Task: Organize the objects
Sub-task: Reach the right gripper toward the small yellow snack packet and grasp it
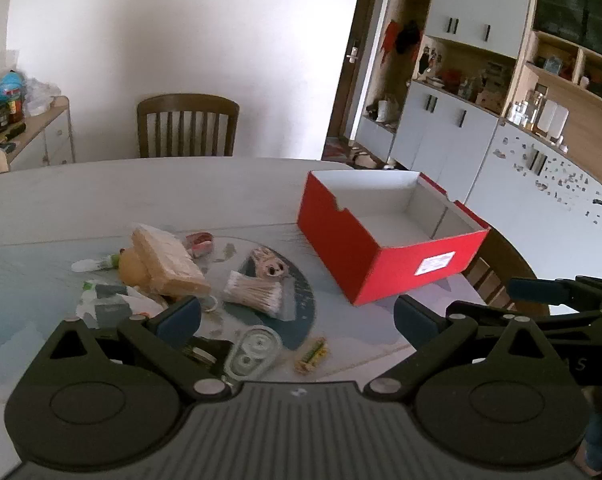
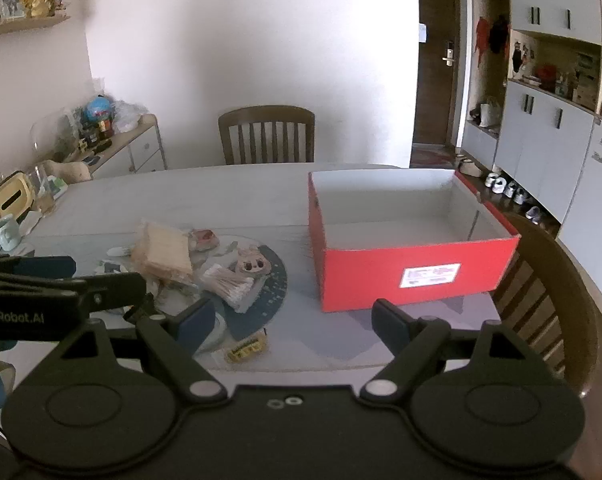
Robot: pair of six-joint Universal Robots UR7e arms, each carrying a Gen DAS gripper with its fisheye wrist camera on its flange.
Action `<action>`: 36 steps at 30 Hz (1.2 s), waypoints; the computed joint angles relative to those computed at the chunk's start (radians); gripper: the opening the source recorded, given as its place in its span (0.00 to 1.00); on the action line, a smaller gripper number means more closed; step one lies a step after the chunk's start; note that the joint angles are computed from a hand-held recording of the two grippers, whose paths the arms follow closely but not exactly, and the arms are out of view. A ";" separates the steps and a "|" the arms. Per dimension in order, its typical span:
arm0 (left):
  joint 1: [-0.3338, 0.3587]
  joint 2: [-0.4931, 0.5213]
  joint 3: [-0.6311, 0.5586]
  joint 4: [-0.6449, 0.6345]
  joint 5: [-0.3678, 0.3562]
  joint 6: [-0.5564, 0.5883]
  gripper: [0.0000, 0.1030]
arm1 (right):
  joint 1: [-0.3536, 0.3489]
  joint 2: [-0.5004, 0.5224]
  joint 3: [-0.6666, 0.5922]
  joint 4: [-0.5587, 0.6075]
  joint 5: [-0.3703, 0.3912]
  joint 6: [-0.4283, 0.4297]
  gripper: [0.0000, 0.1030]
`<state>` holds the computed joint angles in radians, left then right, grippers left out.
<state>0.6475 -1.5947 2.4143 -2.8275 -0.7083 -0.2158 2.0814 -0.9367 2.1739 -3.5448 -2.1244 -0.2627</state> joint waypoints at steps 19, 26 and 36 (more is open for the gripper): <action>0.262 0.190 -0.038 -0.213 -0.121 0.438 0.99 | -0.048 0.172 -0.203 0.266 -0.039 0.087 0.83; 0.328 0.309 -0.086 -0.290 -0.160 0.570 0.99 | -0.074 0.222 -0.289 0.412 -0.045 0.186 0.83; 0.368 0.389 -0.155 -0.257 -0.169 0.640 0.82 | -0.095 0.253 -0.360 0.556 -0.019 0.279 0.81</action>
